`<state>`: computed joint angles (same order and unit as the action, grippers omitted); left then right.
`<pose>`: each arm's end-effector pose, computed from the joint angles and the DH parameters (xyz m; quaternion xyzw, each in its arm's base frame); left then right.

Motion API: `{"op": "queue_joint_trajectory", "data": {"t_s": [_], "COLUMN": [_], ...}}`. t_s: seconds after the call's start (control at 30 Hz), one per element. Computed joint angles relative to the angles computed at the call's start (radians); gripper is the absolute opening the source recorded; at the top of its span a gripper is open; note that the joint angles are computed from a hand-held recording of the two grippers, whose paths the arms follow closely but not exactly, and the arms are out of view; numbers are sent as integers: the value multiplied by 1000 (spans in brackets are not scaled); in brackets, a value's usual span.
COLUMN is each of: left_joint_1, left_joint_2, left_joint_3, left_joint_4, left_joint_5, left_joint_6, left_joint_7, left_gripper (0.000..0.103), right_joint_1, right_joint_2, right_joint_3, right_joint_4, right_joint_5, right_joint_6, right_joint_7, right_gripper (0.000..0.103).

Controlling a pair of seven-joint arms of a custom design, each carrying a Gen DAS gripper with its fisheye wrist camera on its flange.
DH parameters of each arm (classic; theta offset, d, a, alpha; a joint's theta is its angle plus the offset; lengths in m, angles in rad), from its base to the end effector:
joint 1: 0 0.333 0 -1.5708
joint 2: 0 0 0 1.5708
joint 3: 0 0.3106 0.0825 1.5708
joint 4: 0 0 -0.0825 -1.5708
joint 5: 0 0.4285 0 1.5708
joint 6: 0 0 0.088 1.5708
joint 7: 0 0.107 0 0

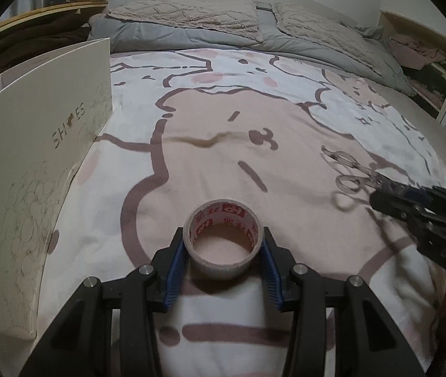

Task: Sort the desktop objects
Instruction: 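Lift the eyelash curler with the right tool while the left tool lifts the tape roll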

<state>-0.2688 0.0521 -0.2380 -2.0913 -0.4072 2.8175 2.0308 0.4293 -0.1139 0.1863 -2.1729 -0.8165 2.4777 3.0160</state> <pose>0.5668 -0.2905 0.4447 -0.4289 0.8333 -0.3238 0.1294 0.4771 0.3428 0.4587 -0.5634 0.7411 -0.2588 0.2575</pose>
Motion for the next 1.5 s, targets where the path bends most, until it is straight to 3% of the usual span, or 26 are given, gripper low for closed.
{"op": "queue_joint_trajectory", "data": {"t_s": [0.43,0.6,0.67,0.73,0.83,0.93,1.07,1.17,1.3,1.5], "left_joint_1": [4,3,3,3,4,5,5,8,13,7], "left_joint_2": [-5,-7,-6,-5,-5,-3,-4,-4,-3,-5], "left_joint_3": [-1,-1,0,0,-1,-2,-4,-8,-8,-9], "left_joint_4": [-4,-9,-9,-13,-14,-13,-16,-13,-6,-15], "left_joint_5": [-54,-50,-45,-42,-58,-80,-104,-162,-234,-230], "left_joint_6": [-7,-4,0,10,16,17,26,19,-1,22], "left_joint_7": [17,2,0,-4,0,4,2,37,72,63], "left_gripper": [44,57,58,58,58,58,58,61,62,62], "right_joint_1": [13,6,5,2,1,3,-6,-8,-3,-2], "right_joint_2": [-11,-12,-8,-6,1,0,-12,-17,-6,-7], "right_joint_3": [12,10,10,8,9,14,9,16,15,12], "right_joint_4": [-52,-63,-61,-63,-55,-48,-67,-68,-57,-61], "right_joint_5": [-60,-68,-69,-77,-85,-96,-122,-153,-140,-139], "right_joint_6": [85,117,121,141,144,111,142,136,126,133], "right_joint_7": [154,178,177,177,172,197,251,279,252,256], "right_gripper": [30,30,32,42,48,48,48,33,33,33]}}
